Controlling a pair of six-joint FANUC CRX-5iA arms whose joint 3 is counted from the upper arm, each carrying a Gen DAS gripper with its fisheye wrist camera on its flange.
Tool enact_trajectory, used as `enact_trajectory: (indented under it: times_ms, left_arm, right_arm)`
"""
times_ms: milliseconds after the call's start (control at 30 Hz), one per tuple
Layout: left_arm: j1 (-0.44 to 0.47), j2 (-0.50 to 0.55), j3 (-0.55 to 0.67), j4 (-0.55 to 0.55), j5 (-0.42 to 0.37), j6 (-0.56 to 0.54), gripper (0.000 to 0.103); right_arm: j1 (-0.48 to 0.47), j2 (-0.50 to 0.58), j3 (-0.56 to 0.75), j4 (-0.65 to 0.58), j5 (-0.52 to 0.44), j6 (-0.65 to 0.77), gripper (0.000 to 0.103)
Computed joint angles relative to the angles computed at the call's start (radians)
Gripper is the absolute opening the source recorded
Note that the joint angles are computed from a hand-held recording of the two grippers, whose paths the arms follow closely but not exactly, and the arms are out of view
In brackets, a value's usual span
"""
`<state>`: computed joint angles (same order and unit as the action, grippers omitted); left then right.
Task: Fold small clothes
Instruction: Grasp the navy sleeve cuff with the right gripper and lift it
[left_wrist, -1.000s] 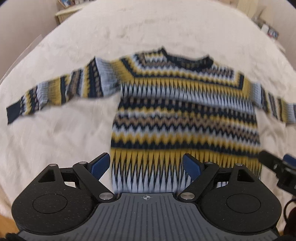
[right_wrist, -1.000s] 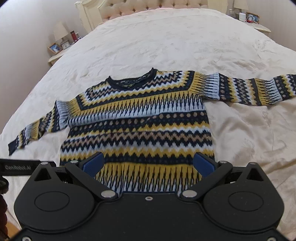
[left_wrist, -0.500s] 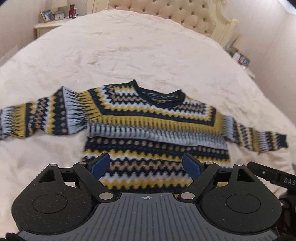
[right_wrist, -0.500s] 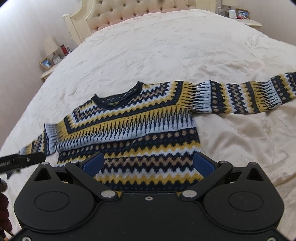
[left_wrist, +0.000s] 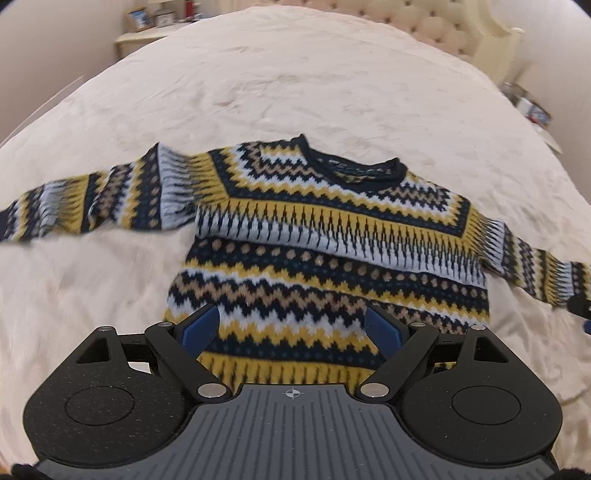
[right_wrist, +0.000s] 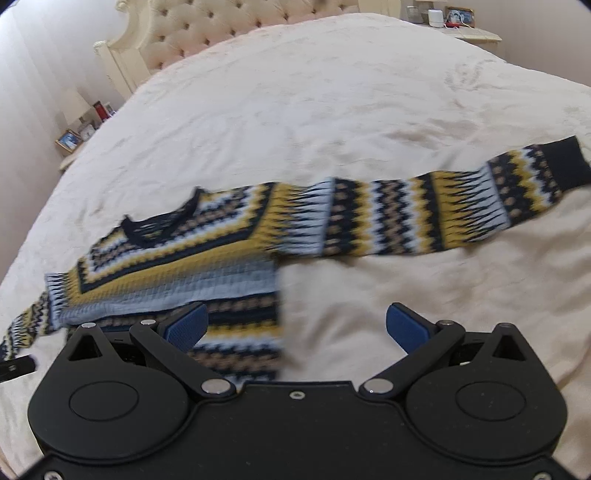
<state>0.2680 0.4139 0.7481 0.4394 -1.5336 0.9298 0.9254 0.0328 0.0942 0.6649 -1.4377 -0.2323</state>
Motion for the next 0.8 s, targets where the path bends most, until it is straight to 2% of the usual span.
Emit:
enact_trajectory:
  times_ms: [267, 467, 600, 800]
  left_arm:
    - [-0.053, -0.142, -0.155, -0.088, 0.058, 0.067, 0.086]
    - [-0.094, -0.201, -0.214, -0.13, 0.071, 0.108, 0.086]
    - [-0.115, -0.217, -0.226, -0.145, 0.063, 0.121, 0.086]
    - [-0.132, -0.234, -0.23, -0.162, 0.067, 0.117, 0.086]
  right_arm:
    - [-0.09, -0.199, -0.208, -0.022, -0.002, 0.012, 0.102]
    - [-0.166, -0.322, -0.311, -0.015, -0.027, 0.05, 0.101]
    - [-0.226, -0.349, -0.333, -0.011, -0.076, 0.118, 0.094]
    - [-0.335, -0.347, -0.355, -0.026, -0.085, 0.188, 0.094]
